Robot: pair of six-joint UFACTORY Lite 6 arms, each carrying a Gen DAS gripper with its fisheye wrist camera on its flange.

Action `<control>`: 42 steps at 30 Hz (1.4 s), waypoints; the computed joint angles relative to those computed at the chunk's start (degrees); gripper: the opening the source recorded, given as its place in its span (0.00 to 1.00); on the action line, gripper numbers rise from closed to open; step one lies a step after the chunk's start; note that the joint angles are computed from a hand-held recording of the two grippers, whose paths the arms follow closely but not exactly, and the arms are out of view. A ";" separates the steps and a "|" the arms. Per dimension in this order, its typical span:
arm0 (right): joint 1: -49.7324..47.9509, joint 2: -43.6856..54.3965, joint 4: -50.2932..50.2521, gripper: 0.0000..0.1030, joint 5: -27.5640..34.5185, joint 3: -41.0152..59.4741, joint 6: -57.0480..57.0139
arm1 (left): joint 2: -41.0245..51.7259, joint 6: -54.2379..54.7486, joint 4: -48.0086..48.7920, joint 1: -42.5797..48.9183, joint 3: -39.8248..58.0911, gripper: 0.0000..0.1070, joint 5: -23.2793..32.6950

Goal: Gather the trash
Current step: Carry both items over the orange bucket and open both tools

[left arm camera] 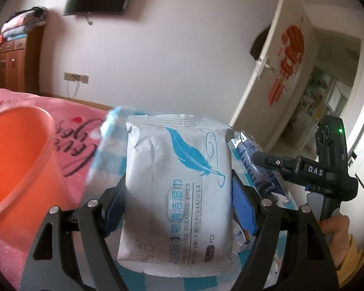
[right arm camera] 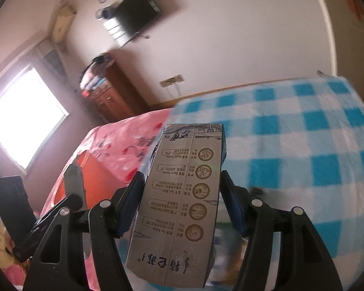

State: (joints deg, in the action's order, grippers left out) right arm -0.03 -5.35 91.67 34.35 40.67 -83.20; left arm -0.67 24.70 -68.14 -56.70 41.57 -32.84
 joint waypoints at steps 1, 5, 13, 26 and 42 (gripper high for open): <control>2.35 0.36 -0.56 0.62 -0.51 1.53 1.63 | -1.97 1.65 -1.71 0.22 -1.12 0.72 -0.54; 11.94 3.84 -2.70 0.62 -2.73 9.42 7.69 | -12.56 9.40 -10.08 1.55 -7.13 0.72 -4.26; 27.71 16.06 -10.76 0.62 -7.36 30.13 20.88 | -30.85 23.02 -23.77 7.57 -16.72 0.72 -8.51; 43.50 41.48 -36.61 0.62 -10.68 65.68 47.62 | -42.49 29.72 -28.69 21.95 -24.45 0.72 -3.21; 43.65 38.78 -31.24 0.88 -18.80 57.66 42.85 | -43.94 27.80 -25.38 35.60 -28.25 0.87 5.65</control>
State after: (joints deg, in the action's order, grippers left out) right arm 43.62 33.43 60.42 15.55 98.32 -40.36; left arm -44.61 52.50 -93.51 -21.11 13.32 -27.19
